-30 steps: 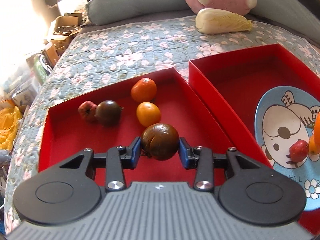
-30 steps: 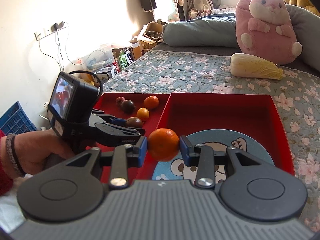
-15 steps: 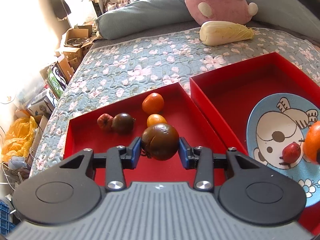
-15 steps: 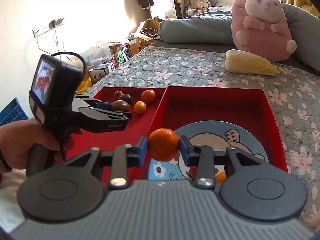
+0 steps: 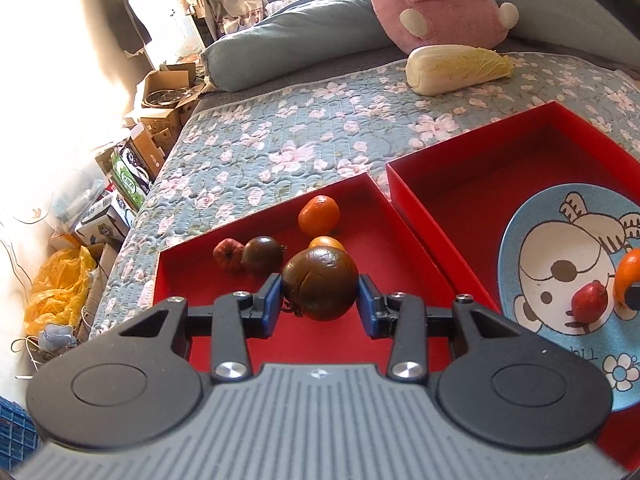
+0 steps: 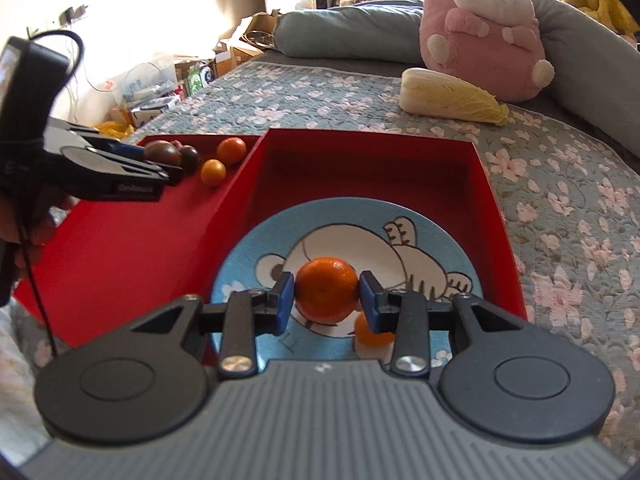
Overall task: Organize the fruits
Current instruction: 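Place the tangerine on the blue plate and open the right gripper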
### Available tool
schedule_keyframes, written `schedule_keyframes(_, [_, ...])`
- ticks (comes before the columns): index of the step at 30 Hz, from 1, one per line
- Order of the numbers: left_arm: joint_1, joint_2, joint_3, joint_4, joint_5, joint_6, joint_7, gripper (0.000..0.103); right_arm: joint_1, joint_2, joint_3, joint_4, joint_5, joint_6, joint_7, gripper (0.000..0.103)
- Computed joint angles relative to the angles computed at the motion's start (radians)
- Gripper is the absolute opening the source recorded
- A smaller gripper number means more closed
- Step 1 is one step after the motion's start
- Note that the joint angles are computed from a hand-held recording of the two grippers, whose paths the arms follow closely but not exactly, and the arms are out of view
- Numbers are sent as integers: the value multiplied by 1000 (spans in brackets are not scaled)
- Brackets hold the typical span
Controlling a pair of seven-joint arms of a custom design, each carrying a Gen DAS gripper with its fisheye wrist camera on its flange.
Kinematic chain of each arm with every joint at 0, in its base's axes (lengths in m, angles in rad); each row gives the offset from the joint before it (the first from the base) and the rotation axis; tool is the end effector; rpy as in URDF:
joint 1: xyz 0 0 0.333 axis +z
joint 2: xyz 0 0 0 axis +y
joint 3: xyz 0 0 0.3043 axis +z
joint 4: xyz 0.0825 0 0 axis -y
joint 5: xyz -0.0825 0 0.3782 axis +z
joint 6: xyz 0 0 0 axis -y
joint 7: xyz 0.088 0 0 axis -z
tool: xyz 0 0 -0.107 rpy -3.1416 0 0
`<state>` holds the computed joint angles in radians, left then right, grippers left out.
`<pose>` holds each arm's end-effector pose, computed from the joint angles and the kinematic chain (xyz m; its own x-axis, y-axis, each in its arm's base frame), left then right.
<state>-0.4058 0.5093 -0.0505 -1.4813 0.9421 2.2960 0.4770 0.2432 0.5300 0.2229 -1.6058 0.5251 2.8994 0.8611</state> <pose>0.6560 -0.2951 0.4122 0.2100 -0.9383 -0.2748 -0.7390 0.0317 -0.6730 0.6696 0.2704 0.4018 0.6118 -0.7895 -0.0493 -0.5523 -0.3817 -0.7411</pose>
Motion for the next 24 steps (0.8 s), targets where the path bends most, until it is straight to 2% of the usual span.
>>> schedule_keyframes(2, [1,2,-1,3,-7,-7,4,45,40,22,-55,18,-46,-1,58,39])
schedule_keyframes(12, [-3,16,-1,28,-22,-39,8,45,53,120,-47,155,-115,-6,113,40])
schedule_keyframes(15, [-1,18,-1,32,-31,-37,7,45,75,144,-66,189,-142,-8,138,41])
schedule_keyframes(16, [-2,18,-1,33,-31,-36,6,45,85,151,-79,202,-154,-20,157,46])
schedule_keyframes(17, [-2,18,-1,33,-32,-33,5,45,87,159,-84,217,-163,-42,171,57])
schedule_keyframes(19, [0,15,-1,30,-35,-20,-4,45,84,161,-80,216,-171,-49,178,66])
schedule_keyframes(24, [-3,11,0,29,-31,13,-36,45,36,133,-20,160,-127,-20,131,66])
